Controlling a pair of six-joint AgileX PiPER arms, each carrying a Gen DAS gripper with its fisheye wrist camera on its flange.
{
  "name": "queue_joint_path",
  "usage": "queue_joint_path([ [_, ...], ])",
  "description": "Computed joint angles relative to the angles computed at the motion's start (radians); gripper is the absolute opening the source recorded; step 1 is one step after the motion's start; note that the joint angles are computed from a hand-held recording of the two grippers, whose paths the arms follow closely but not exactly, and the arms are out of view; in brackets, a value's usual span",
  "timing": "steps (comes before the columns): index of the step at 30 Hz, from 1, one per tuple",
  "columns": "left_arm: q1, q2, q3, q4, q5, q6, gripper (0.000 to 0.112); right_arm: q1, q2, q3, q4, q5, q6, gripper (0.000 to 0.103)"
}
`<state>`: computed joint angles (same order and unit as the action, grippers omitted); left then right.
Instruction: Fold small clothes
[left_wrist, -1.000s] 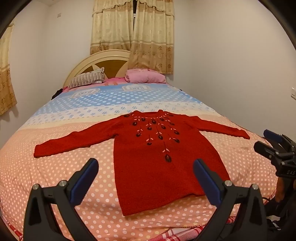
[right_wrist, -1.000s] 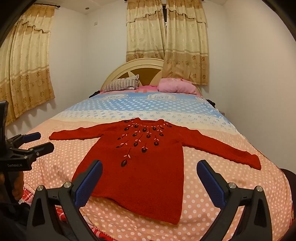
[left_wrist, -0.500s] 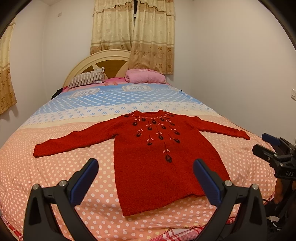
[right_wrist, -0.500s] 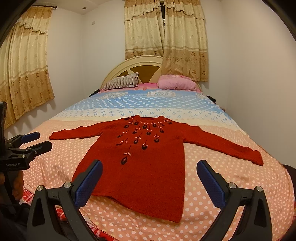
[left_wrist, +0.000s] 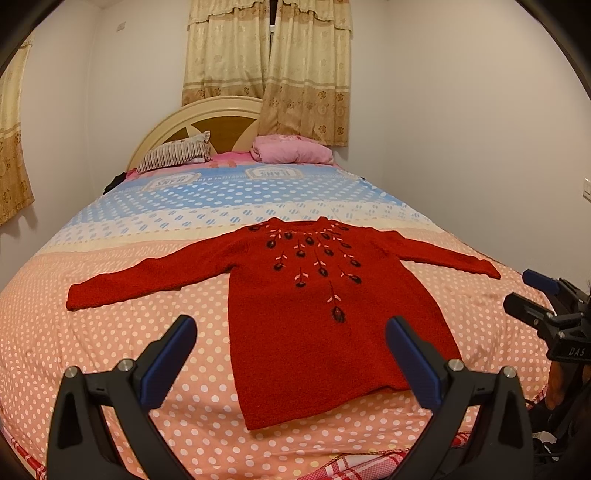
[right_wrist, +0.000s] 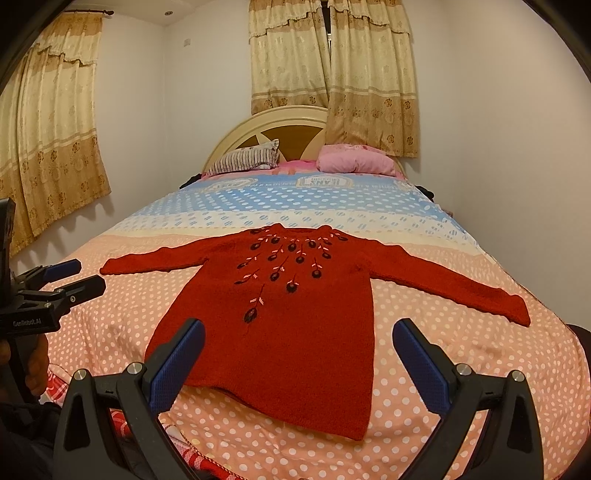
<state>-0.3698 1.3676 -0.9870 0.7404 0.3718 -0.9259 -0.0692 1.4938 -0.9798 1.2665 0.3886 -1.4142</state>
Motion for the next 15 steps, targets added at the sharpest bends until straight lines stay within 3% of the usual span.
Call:
queue_joint_path([
  [15,0.020,0.002,-0.003,-0.052,-0.005,0.053,0.103,0.008,0.002,0.005,-0.004,-0.006,0.001,0.102],
])
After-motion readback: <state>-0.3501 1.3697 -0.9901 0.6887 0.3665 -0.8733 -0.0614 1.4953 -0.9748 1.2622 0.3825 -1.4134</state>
